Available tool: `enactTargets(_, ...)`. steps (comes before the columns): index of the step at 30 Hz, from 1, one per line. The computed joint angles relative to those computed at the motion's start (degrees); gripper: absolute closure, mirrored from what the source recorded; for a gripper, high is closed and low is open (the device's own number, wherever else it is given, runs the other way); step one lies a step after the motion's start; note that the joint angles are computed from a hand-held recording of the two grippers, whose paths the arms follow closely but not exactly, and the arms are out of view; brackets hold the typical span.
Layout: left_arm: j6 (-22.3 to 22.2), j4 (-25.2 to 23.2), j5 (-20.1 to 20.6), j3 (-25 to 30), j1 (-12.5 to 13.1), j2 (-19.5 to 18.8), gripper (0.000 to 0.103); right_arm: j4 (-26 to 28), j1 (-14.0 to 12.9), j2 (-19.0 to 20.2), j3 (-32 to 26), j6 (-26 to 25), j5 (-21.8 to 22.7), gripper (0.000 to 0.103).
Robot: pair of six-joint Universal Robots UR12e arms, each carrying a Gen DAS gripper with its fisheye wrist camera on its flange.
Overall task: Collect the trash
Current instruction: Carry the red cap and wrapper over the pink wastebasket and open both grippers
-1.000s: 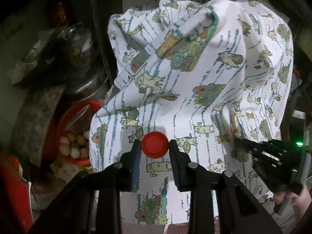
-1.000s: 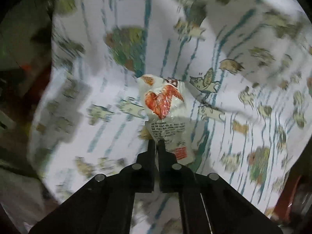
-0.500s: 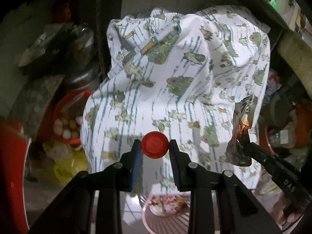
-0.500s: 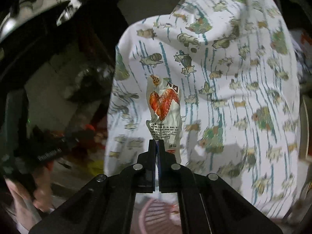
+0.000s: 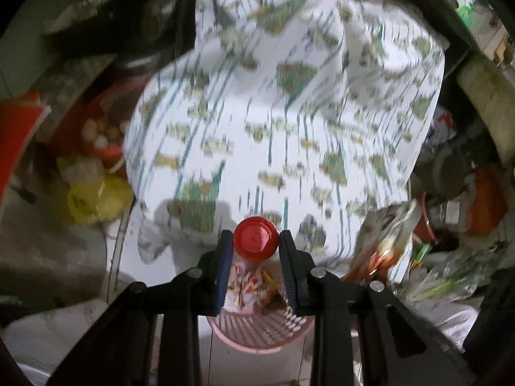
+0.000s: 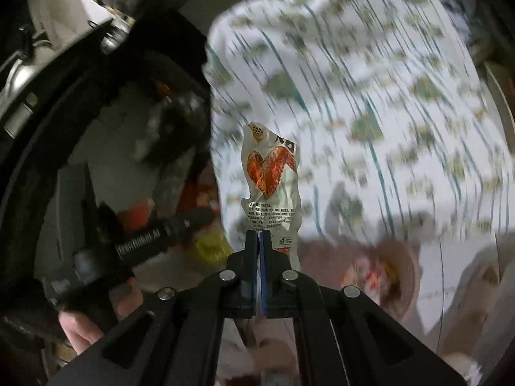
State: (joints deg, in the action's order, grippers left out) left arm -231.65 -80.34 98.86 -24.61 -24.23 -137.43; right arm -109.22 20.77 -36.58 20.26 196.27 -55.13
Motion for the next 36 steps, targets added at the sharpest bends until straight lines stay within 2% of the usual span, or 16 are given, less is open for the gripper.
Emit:
enactTargets(3, 0.43, -0.34, -2.74, -1.44, 0.06, -0.02, 0.076, 2.19, 0.05, -1.95, 5.47, -0.17, -1.75, 0.101)
enactTargets(7, -0.12, -1.39, -6.8, -3.14, 0.31, -0.5, 0.076, 5.89, 0.05, -1.43, 7.46, -0.32, -3.87, 0.101)
enactTargets(9, -0.81, -0.71, -9.75, -5.18, 0.57, -0.36, 0.076, 11.75, 0.05, 0.65, 5.42, -0.9, -4.22, 0.101)
enactTargets(11, -0.9, -0.87, -13.36, -6.8, 0.89, -0.64, 0.076, 15.06, 0.2, 2.23, 3.7, -1.57, -4.83, 0.101)
enactTargets(13, 0.26, -3.09, -13.7, -5.99, 0.71, -1.76, 0.076, 18.61, 0.59, 4.5, 0.54, -2.58, -7.0, 0.101)
enactTargets(15, 1.73, -4.11, -13.63, -5.51, 0.49, -2.72, 0.076, 21.34, 0.77, 7.3, -3.4, -3.52, -7.31, 0.101)
enactTargets(17, 2.88, -2.24, -15.78, -7.52, 0.64, -2.77, 0.076, 23.58, 0.92, 9.86, -7.03, -3.75, -7.96, 0.101)
enactTargets(19, 3.18, -0.84, -16.24, -9.68, 0.64, -2.58, 0.076, 25.92, 0.99, 12.69, -11.24, -3.68, -8.49, 0.101)
enactTargets(21, 3.72, -0.13, -17.44, -11.52, 0.64, -2.44, 0.076, 26.21, 0.98, 13.52, -11.45, -3.44, -8.14, 0.101)
enactTargets(23, 4.63, -0.32, -17.79, -11.93, 0.53, -2.59, 0.076, 24.2, 0.99, 12.39, -8.3, -3.12, -8.32, 0.101)
enactTargets(28, 7.62, -5.77, -16.75, -7.85, -0.05, -4.9, 0.076, 23.29, 0.88, 11.94, -6.49, -2.68, -8.68, 0.101)
enactTargets(30, 7.49, -7.29, -16.75, -7.29, -0.09, -5.34, 0.076, 23.05, 0.75, 11.89, -6.19, -2.18, -8.43, 0.101)
enactTargets(36, 6.61, -7.16, -17.29, -9.31, 0.38, -4.44, 0.076, 20.84, 0.48, 10.39, -2.91, -0.63, -8.85, 0.101)
